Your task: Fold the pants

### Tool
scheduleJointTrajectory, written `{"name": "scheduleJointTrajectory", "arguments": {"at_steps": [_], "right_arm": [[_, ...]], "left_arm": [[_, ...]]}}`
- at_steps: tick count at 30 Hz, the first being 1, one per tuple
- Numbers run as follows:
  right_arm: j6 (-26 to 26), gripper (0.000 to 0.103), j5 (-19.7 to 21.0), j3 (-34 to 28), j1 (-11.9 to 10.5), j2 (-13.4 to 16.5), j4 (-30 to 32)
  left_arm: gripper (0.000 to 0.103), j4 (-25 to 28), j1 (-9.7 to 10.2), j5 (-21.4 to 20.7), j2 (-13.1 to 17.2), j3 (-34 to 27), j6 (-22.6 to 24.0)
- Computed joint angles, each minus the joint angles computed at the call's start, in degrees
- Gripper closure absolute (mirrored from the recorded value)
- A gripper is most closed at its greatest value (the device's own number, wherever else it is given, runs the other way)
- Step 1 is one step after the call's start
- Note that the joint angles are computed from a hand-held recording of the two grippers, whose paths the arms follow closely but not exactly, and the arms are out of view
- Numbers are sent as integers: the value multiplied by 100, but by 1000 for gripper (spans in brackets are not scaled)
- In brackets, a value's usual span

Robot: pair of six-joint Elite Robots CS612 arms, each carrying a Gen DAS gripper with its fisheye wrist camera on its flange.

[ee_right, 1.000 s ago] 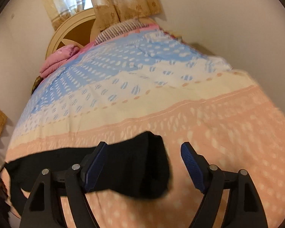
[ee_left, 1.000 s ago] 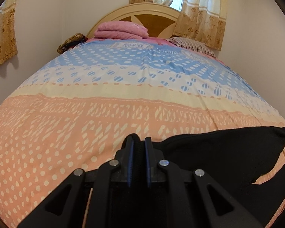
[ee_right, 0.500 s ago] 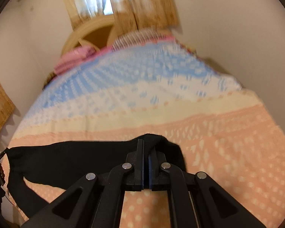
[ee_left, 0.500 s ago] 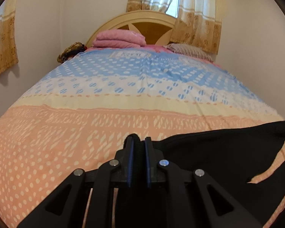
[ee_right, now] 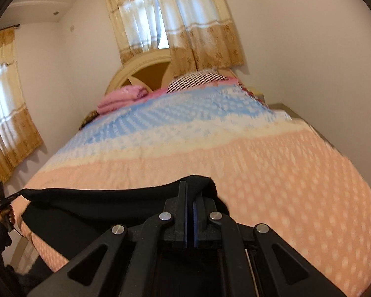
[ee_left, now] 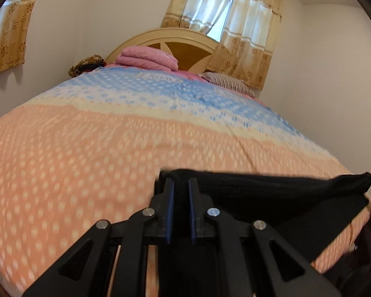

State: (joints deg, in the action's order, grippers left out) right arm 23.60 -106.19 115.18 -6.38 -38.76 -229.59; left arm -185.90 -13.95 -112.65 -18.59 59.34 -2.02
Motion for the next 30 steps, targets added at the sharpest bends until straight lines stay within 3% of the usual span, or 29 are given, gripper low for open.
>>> {"name": "scheduleJointTrajectory", "arguments": {"at_steps": [5, 10, 12, 14, 15, 16, 19, 22, 27, 29, 30], "right_arm": [[211, 101, -110, 109, 44, 147, 7], [291, 100, -262, 142, 81, 149, 428], [318, 100, -130, 176, 62, 84, 677], [331, 82, -554, 169, 158, 35, 844], [380, 53, -777, 175, 205, 12, 886], [451, 38, -919, 195, 239, 19, 740], [434, 38, -1258, 212, 366, -14, 417], [-79, 38, -1320, 39, 569, -73, 442], [-1099, 38, -941, -556, 850, -85, 1206], [-1384, 38, -750, -805, 904, -29, 1366], [-1448, 38, -673, -893, 913, 5, 1410]], "left_arm": [[95, -131, 24, 61, -44, 334, -13], [95, -263, 57, 23, -26, 471, -177], [95, -292, 29, 171, -51, 529, -109], [95, -319, 23, 232, -70, 572, -121], [95, -349, 33, 178, -79, 604, -143], [95, -379, 32, 183, -93, 633, -138], [94, -495, 12, 263, -147, 744, -16], [93, -463, -9, 290, -167, 743, 110], [73, -434, -50, 512, -109, 433, -54], [56, -385, -55, 529, -69, 255, -173], [53, -159, -54, 456, -41, 106, -189]]}}
